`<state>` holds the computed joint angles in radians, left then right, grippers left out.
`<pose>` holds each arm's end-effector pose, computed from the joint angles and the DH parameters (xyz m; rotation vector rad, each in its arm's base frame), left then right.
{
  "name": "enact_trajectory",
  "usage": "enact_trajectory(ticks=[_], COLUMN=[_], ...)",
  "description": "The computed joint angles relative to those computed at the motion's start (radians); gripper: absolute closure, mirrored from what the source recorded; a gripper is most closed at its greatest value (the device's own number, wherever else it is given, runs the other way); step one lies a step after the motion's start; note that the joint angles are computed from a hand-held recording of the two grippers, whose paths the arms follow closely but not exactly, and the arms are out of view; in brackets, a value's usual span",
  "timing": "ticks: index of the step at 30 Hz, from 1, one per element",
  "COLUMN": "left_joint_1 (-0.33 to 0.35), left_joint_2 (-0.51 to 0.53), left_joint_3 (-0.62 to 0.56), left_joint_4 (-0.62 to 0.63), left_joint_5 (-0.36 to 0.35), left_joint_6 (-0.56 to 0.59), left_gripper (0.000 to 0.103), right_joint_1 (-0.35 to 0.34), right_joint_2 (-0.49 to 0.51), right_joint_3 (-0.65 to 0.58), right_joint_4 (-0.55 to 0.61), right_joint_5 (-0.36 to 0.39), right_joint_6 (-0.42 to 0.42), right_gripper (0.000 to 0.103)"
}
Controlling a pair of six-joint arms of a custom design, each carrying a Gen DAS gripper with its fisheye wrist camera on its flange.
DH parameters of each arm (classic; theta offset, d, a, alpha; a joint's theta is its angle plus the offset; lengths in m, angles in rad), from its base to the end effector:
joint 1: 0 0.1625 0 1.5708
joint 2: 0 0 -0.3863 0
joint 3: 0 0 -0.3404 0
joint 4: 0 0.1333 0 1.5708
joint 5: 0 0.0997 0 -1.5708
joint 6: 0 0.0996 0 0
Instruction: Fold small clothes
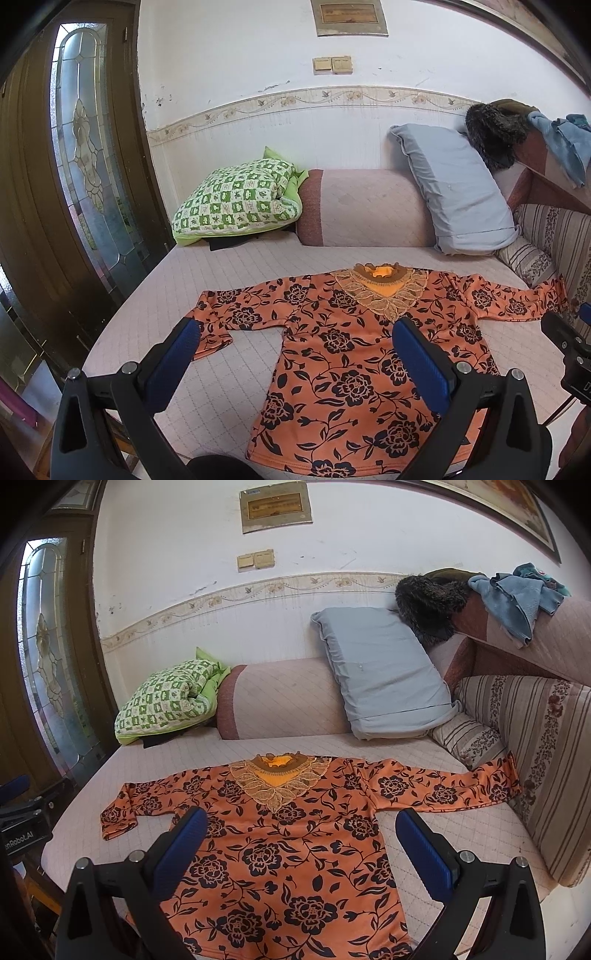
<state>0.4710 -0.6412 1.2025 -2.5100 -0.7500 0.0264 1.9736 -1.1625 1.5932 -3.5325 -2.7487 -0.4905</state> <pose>-0.5440 -0.5084 0.1861 1.1372 2.1839 -0.9492 0.2359 -0.4482 0.4730 -0.2204 -1.7677 1.3953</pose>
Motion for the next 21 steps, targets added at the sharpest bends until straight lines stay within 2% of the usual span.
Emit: enact_trajectory(ticks=[21], left_joint_1=[0.005], left_joint_2=[-0.007], left_joint_3=[0.005], left_joint_4=[0.006], left_joint_5=[-0.004], left_joint_6=[-0.008], left_gripper=[0.000], right_joint_1=[-0.004], right_joint_2=[-0.011], right_joint_3=[0.008], right_joint_4=[0.055], right_joint_5=[0.002], right_joint_6=[0.043], right_gripper=[0.000])
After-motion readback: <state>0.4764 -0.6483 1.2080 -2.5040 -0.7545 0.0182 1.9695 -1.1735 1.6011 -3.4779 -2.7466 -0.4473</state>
